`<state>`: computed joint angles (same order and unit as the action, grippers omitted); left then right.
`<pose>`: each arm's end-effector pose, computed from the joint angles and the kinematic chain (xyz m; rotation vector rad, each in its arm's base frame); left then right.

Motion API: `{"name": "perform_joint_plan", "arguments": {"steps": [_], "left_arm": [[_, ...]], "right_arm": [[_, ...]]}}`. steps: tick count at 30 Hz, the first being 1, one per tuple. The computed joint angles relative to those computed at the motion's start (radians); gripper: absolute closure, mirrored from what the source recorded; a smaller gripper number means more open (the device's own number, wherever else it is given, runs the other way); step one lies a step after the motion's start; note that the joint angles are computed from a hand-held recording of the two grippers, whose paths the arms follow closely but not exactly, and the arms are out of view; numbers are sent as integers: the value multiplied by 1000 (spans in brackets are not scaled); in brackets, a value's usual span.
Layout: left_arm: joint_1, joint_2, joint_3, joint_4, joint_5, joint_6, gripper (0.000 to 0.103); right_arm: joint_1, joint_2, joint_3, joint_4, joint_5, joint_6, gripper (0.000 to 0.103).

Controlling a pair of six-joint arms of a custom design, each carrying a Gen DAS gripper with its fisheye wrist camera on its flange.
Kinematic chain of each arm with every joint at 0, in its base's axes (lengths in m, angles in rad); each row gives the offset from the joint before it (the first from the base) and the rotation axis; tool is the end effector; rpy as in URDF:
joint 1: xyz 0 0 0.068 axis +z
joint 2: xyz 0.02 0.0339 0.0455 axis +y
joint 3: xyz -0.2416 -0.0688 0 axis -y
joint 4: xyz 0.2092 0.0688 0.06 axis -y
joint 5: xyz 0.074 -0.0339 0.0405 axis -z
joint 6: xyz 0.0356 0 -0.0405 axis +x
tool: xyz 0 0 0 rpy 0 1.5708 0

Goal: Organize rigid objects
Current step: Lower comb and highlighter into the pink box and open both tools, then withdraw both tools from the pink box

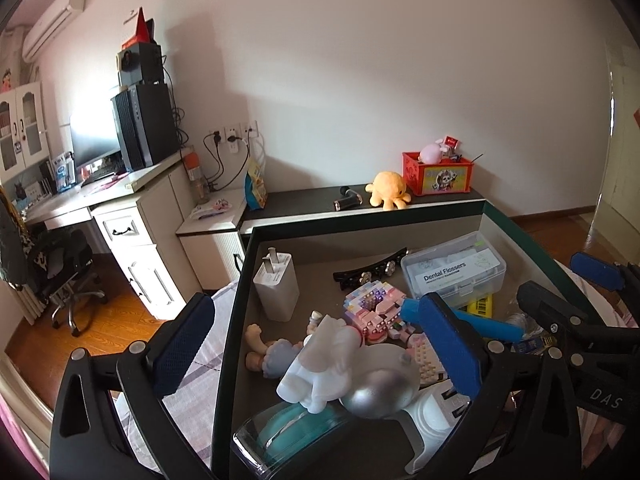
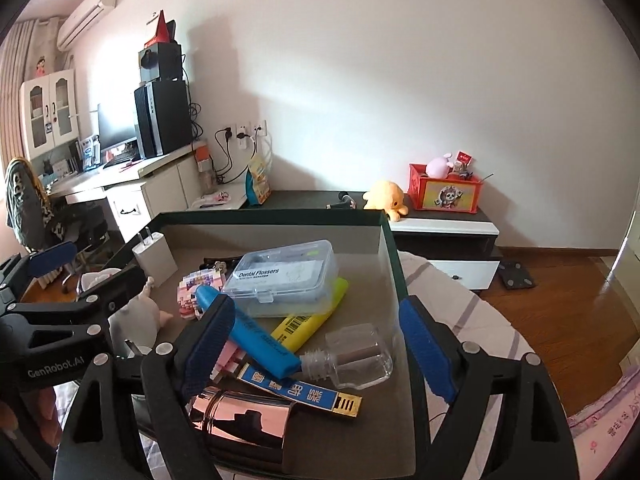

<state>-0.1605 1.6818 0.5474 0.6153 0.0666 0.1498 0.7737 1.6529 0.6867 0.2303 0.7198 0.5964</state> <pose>0.2806 -0.0478 0.1350 0.3627 2.0578 -0.0761 0.2187 0.1808 0.1486 0.1609 2.0938 -0.0223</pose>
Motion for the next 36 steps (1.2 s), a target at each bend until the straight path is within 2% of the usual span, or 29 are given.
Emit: {"name": "perform_joint_plan", "arguments": {"steps": [6,9,10,11,12,15,18,20,23,27,29,31,36], "left_arm": [[-20,7,-5,17,-20,6,0],[-22,4,5,-18,-25,-3,0],[-22,-2,7,-31,-25,-6,0],[-24,-15,7,-50,-33,-12,0],[-22,-36,3,-73,-31,-15,0],[-18,-133,-42,-125,-12,-20,0],[-41,-271,-128,-136,-54,-10,0],[-39,-390,-167,-208,-45,-22,0],[-18,-553,-198,-339,1,-39,0],[-6,-865,-246,-556,14,-44,0],[-17,-1011,-246,-685,-3,-48,0],[-16,-1123,-234,-796,-2,-53,0],[25,-1372,-143,-1123,52,-50,0]], "right_arm": [[-6,5,2,-7,-4,2,16],[-9,3,-1,-12,-8,11,15],[-11,-3,-2,-21,-16,13,14],[-9,-9,-1,-35,-13,20,9],[-6,-22,4,-69,-10,40,0],[33,-84,-29,-95,13,66,0],[100,-148,-36,-181,63,132,0],[157,-192,-45,-237,101,186,0],[259,-245,-17,-409,195,310,0],[409,-282,63,-697,304,526,0],[501,-254,148,-917,360,702,0],[570,-227,212,-1085,387,848,0],[754,-108,408,-1561,412,1287,0]]}}
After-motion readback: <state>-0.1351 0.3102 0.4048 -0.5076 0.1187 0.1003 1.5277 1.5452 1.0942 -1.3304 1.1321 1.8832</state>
